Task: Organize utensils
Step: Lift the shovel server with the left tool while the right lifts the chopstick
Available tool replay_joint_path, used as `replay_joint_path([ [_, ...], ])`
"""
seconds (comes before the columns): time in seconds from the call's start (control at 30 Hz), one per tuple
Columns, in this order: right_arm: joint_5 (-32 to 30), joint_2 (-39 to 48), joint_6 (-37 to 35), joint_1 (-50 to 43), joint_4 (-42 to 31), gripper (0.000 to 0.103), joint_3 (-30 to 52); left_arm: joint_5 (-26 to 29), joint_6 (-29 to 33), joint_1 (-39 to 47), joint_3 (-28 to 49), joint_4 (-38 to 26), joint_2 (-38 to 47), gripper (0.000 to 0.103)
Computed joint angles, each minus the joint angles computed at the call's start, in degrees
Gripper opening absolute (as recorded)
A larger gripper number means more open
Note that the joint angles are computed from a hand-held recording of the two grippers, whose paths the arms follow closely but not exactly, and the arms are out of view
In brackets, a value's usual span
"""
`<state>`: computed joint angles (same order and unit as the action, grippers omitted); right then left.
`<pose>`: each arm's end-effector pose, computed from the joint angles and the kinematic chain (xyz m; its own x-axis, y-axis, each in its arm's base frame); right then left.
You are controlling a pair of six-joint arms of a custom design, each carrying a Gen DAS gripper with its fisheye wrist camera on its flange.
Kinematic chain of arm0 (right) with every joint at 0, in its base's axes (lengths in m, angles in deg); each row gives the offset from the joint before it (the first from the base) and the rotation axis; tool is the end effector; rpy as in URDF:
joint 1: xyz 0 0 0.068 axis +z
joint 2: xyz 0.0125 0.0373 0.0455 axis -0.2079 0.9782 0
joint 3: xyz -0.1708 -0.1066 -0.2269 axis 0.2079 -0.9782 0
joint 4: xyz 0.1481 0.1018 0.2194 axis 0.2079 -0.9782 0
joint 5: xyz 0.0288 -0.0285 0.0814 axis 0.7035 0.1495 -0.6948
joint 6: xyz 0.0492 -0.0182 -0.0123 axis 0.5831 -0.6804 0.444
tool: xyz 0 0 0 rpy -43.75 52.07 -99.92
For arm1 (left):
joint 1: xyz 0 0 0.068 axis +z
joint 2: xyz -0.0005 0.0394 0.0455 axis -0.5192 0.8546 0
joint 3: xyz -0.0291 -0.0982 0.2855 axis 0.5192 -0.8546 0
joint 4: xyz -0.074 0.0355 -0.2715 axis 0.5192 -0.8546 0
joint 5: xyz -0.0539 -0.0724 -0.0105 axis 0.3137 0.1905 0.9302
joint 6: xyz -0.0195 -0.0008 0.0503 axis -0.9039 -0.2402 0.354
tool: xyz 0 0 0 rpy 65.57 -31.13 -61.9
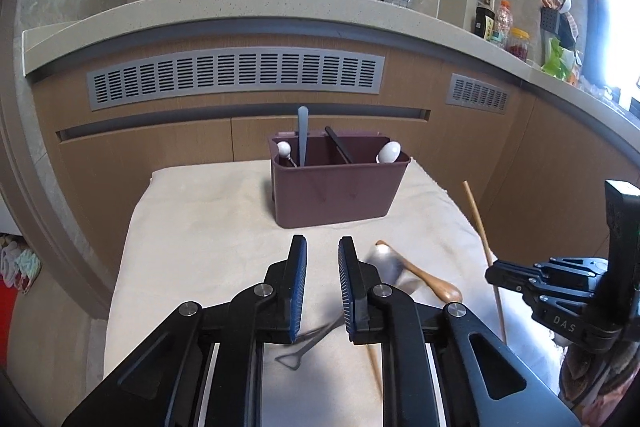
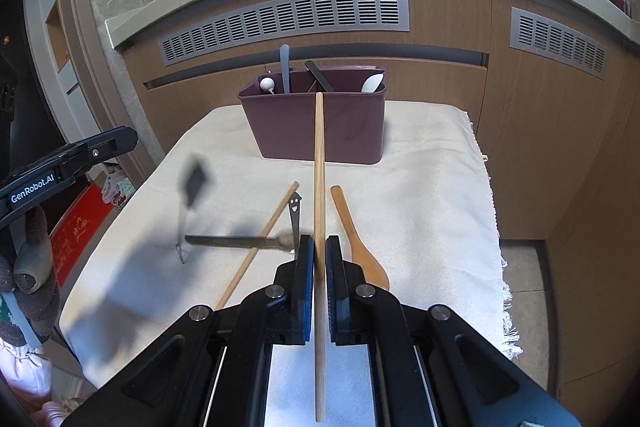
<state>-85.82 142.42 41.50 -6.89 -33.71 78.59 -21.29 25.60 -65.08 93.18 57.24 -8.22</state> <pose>0.3630 0.0524 0.2755 -0.5174 -0.4111 -0.7505 -0.7189 0.6845 0.1206 0.2231 -0.1238 0.3251 -0.5031 -0.2418 -0.8297 -0.2718 0.9556 -0.1137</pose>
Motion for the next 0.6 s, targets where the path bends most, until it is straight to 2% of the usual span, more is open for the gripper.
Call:
replay_joint_path([
  [0.17, 0.57, 1.35, -0.1, -0.41, -0.66, 0.006, 0.64, 7.02, 1.71, 3.22, -1.04, -0.41, 2.13, 0.02],
  [0.23, 0.73, 2.07, 0.0, -0.52, -0.96, 0.006, 0.87, 11.96, 3.6, 4.64, -1.88, 1.15, 4.05, 0.03],
  [0.37, 0.82, 3.73, -0.42, -1.24, -1.73, 0.006, 1.34, 21.71, 9.03, 5.97, -1.26, 4.79, 10.04, 0.039],
  [0.43, 0.84, 4.42, -0.82, -1.72, -2.3, 0.006, 1.63, 26.11, 13.24, 6.17, 1.63, 4.33, 14.45, 0.049],
  [0.5, 0.68, 4.86, -1.22, -2.31, -2.49, 0.006, 1.66, 28.11, 18.83, 6.2, 7.03, 0.94, 20.72, 0.049],
  [0.6, -0.04, 5.58, -1.69, -3.19, -3.18, 0.006, 1.85, 27.2, 24.24, 6.54, 14.09, -4.09, 27.94, 0.049],
])
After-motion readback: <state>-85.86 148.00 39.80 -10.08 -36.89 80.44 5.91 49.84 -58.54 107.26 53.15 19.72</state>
